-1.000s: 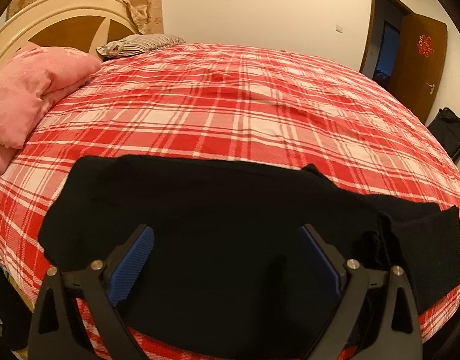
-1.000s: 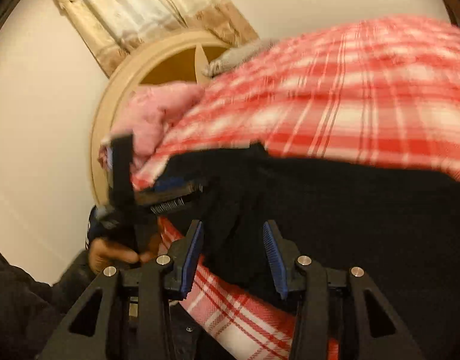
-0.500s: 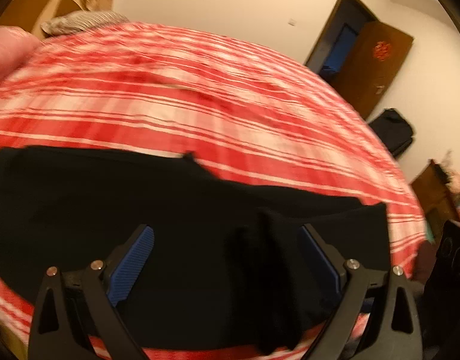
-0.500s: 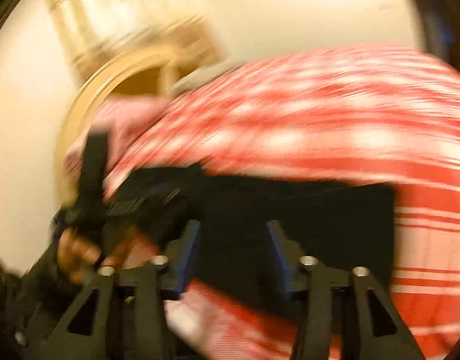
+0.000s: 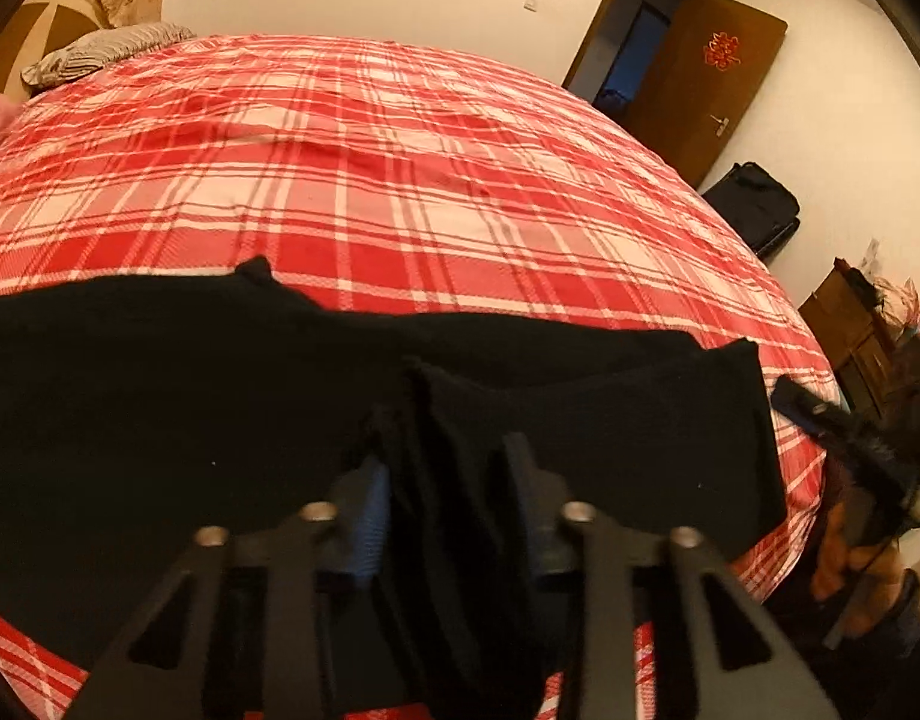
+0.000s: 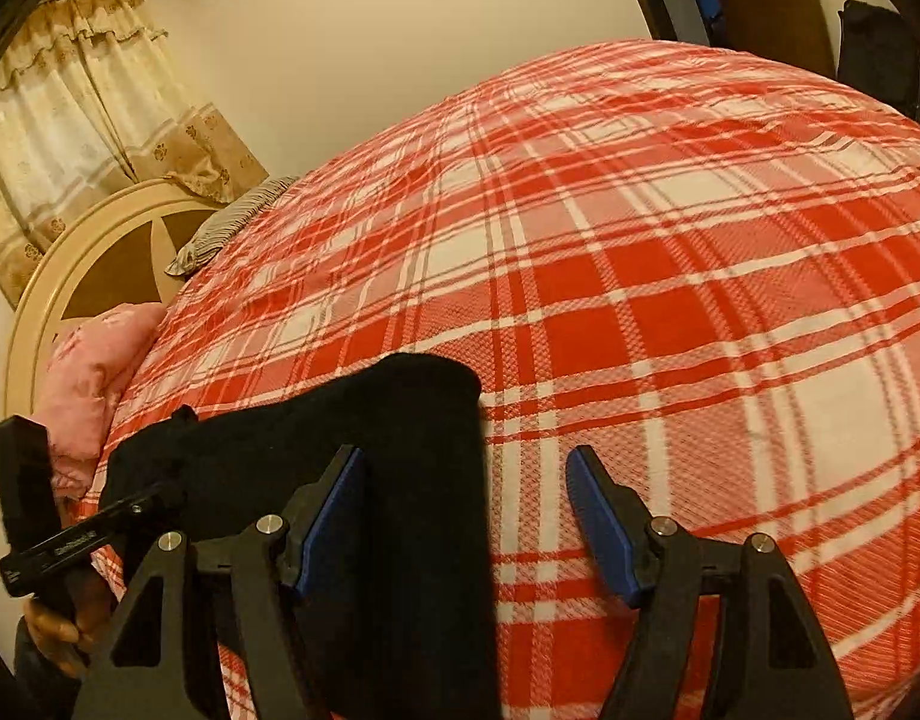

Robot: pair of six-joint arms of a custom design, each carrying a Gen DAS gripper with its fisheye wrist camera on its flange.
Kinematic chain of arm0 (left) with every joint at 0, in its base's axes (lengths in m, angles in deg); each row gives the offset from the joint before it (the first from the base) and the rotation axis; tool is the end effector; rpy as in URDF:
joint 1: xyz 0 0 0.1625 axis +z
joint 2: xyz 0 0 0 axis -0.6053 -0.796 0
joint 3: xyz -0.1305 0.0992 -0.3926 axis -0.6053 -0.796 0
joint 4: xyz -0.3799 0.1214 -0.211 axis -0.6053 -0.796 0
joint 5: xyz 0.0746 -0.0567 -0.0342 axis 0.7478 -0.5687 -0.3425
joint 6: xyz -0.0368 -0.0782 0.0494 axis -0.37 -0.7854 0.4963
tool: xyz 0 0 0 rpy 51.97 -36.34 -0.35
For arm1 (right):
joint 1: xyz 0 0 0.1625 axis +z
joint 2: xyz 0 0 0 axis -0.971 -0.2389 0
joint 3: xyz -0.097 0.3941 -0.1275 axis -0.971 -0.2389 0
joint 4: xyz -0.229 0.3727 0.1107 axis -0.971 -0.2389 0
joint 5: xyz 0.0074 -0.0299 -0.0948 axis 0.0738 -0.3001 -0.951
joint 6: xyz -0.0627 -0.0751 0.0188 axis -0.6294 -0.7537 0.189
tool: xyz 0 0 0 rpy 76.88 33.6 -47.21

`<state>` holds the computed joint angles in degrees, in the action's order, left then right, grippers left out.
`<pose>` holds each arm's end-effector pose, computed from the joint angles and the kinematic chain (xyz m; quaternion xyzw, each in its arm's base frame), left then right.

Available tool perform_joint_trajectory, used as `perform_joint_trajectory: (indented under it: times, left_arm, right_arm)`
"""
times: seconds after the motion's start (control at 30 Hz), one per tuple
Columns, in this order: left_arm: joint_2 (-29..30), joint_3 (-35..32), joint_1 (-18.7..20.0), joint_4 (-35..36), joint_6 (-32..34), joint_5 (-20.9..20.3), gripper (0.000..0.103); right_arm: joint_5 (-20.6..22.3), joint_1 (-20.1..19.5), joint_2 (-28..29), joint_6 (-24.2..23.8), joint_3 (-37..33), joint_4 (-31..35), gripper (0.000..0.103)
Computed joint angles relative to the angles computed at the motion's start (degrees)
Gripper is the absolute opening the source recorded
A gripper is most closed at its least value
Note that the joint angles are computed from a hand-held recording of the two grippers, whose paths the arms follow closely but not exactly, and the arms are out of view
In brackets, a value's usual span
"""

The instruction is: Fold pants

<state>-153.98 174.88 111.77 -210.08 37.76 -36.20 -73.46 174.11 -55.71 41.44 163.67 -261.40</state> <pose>0.0487 -0.4627 0.2241 0.1957 0.9309 -0.2499 0.1808 0.1581 -0.4293 0.0014 0.0498 -0.9082 0.3806 0.1672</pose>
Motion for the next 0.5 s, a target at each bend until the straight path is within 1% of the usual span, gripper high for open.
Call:
perform_joint_trajectory:
  times: [0.03,0.07,0.1,0.13,0.2,0.3,0.33,0.37,0.4,0.43,0.47,0.5]
  left_arm:
    - [-0.34,0.05,0.08,0.38,-0.16,-0.78,0.02]
    - [-0.38,-0.05,0.12,0.61,-0.11,-1.48,0.018]
    - [-0.31,-0.03,-0.03,0.49,0.1,-1.77,0.017]
    - [-0.17,0.35,-0.48,-0.51,0.74,-1.58,0.016]
    - [-0.04,0.99,-1.1,-2.19,2.23,-1.76,0.013]
    - [1.13,1.28,-1.95,-4.98,4.19,-2.14,0.011]
    - [1.38,1.52,-2.51,-6.22,5.37,-2.1,0.011]
    - [1.44,2.03,-3.23,-8.25,7.25,-2.24,0.011]
    - [1.47,2.34,-3.68,-10.14,8.72,-2.61,0.011]
    - [1.61,2.42,-3.88,-11.54,9.63,-2.98,0.011]
    - [1.86,2.42,-4.0,-12.9,10.42,-3.35,0.011]
    - [2.31,2.25,-4.15,-13.65,10.76,-2.78,0.011]
  right_arm:
    - [0.04,-0.04,0.5,-0.41,-0.41,-0.41,0.034]
    - [0.41,-0.1,0.41,-0.61,-0.37,-0.04,0.021]
    - [1.45,-0.55,-0.01,-0.23,-0.36,1.69,0.019]
    - [1.43,-0.53,0.23,-0.24,-0.53,1.53,0.015]
    - [1.05,0.08,0.16,-1.28,-0.34,1.05,0.012]
    - [0.87,0.99,0.43,-3.07,0.45,-4.26,0.012]
    - [0.04,1.14,0.7,-3.73,0.38,-6.17,0.012]
    - [-1.34,1.19,0.88,-3.88,-0.01,-6.33,0.011]
    - [-3.08,1.31,1.01,-3.91,-0.51,-5.93,0.008]
    - [-5.94,1.3,1.71,-4.44,-1.42,-6.05,0.008]
    - [-6.95,0.66,2.27,-5.43,-1.92,-6.37,0.008]
    - [-7.07,-0.29,2.12,-5.62,-2.09,-4.98,0.007]
